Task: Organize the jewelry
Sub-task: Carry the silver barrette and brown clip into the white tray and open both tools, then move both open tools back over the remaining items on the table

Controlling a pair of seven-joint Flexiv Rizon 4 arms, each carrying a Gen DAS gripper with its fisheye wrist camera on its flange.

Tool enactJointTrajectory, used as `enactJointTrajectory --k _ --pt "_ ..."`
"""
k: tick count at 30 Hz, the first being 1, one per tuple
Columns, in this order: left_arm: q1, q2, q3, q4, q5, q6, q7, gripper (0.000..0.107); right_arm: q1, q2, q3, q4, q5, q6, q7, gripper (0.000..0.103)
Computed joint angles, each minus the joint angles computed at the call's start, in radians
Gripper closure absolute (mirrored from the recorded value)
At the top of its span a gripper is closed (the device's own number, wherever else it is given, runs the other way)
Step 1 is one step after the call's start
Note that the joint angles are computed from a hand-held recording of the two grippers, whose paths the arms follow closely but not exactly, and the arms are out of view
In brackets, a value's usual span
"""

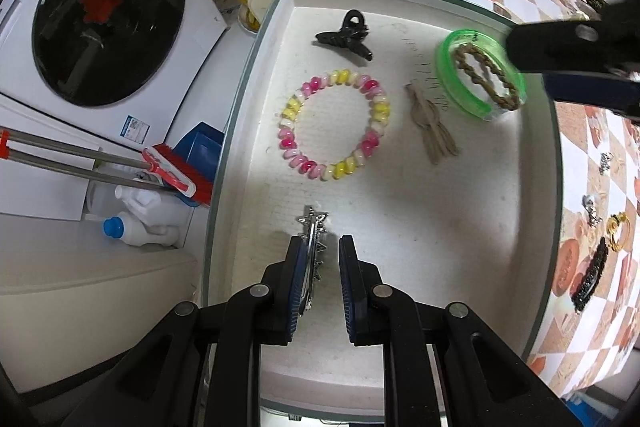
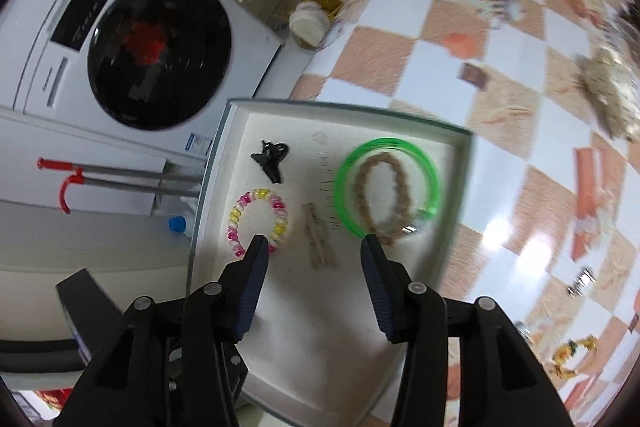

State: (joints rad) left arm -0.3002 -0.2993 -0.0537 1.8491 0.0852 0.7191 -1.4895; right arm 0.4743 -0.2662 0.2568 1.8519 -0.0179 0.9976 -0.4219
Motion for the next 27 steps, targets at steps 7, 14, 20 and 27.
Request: enactJointTrajectory --k 7,14,20,27 --pt "-0.023 0.025 0.008 -0.010 0.044 0.023 -0.050 0.004 -0.005 0.140 0.004 0.136 -0.017 0.012 0.122 0.042" --pt "-0.070 0.049 0.000 -0.065 0.135 -0.046 -0.165 0.004 -0.041 0.324 0.028 0.314 0.029 0.013 0.134 0.042" --pt "-0.129 0.080 -0.043 -0.088 0.168 -0.092 -0.253 0.004 -0.067 0.536 0.033 0.456 0.099 -0.071 0.121 0.041" --pt "-0.203 0.092 -0.093 -0.094 0.160 -0.128 -0.313 0.004 -0.066 0.751 0.026 0.566 0.193 -0.215 0.090 0.030"
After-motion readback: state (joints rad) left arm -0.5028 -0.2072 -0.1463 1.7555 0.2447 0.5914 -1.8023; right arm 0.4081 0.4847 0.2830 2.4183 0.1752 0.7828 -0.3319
